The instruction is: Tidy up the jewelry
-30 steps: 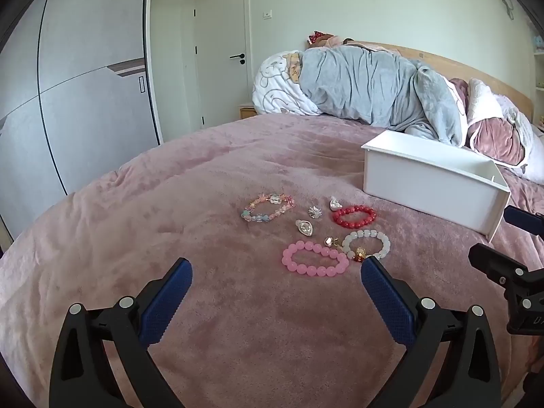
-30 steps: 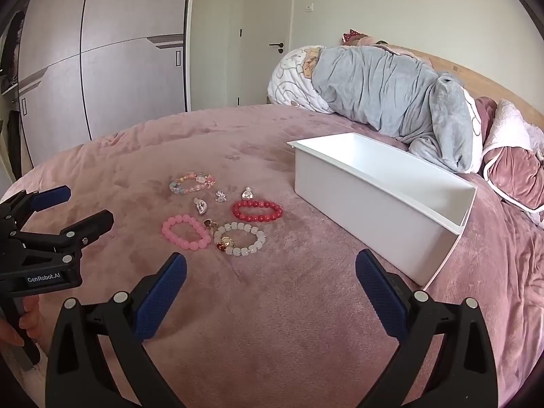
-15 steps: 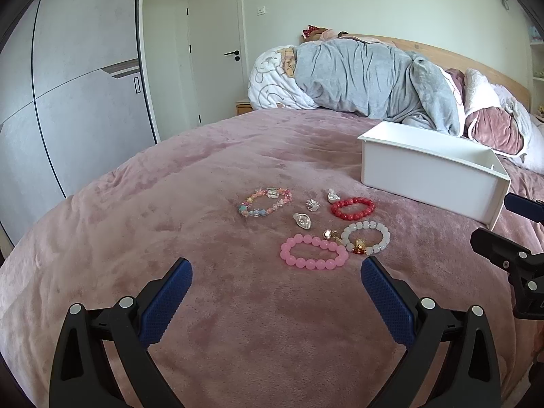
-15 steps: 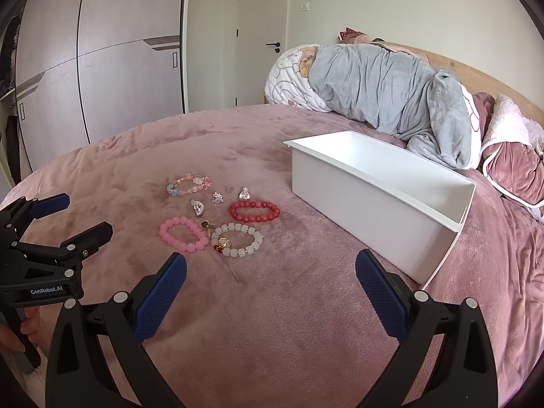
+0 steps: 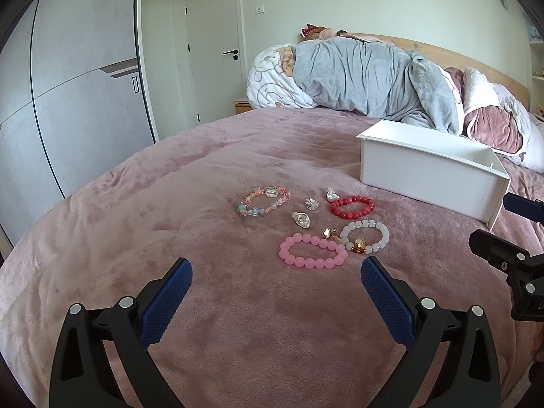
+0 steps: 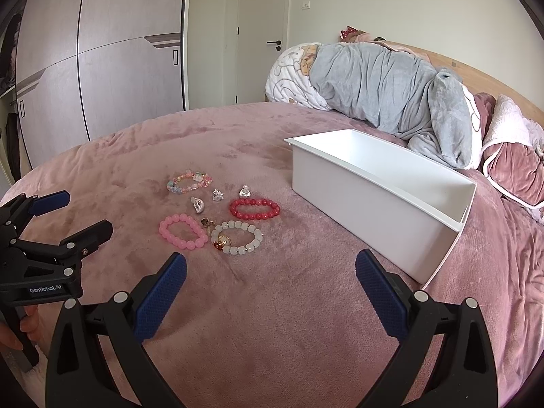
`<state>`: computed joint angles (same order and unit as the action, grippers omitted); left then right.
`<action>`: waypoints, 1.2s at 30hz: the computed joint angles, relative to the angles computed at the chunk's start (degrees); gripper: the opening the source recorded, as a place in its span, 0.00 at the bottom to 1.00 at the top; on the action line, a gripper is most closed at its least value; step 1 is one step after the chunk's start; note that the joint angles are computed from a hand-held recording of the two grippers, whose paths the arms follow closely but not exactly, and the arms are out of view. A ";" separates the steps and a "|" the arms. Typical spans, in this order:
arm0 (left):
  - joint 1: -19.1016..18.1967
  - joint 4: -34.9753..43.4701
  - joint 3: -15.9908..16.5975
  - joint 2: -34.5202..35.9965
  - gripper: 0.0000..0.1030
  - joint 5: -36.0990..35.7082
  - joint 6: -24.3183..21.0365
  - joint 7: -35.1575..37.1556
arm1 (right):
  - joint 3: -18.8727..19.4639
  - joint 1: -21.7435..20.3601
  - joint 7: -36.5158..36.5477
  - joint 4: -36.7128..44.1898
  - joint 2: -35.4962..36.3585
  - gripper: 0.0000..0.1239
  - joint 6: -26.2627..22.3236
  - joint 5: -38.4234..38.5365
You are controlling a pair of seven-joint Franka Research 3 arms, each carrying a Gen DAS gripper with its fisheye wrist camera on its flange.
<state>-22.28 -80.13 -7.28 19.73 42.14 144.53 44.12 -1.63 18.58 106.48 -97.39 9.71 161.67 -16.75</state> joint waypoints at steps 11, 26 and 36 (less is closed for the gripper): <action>-0.01 0.10 0.05 0.12 0.98 -0.17 0.07 0.22 | -0.10 0.04 0.25 -0.76 -0.16 0.79 0.09 -0.25; -0.10 0.20 0.07 0.17 0.98 -0.13 -0.06 0.16 | 0.10 -0.15 0.15 0.01 0.00 0.79 -1.43 0.35; -0.39 0.65 0.07 0.52 0.98 -0.07 -0.53 -0.04 | 0.19 -0.21 0.16 0.60 0.20 0.79 -2.07 0.53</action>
<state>-22.67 -79.48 -7.22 20.25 42.07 143.99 44.08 -1.45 18.37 106.64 -96.80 9.91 159.60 -16.22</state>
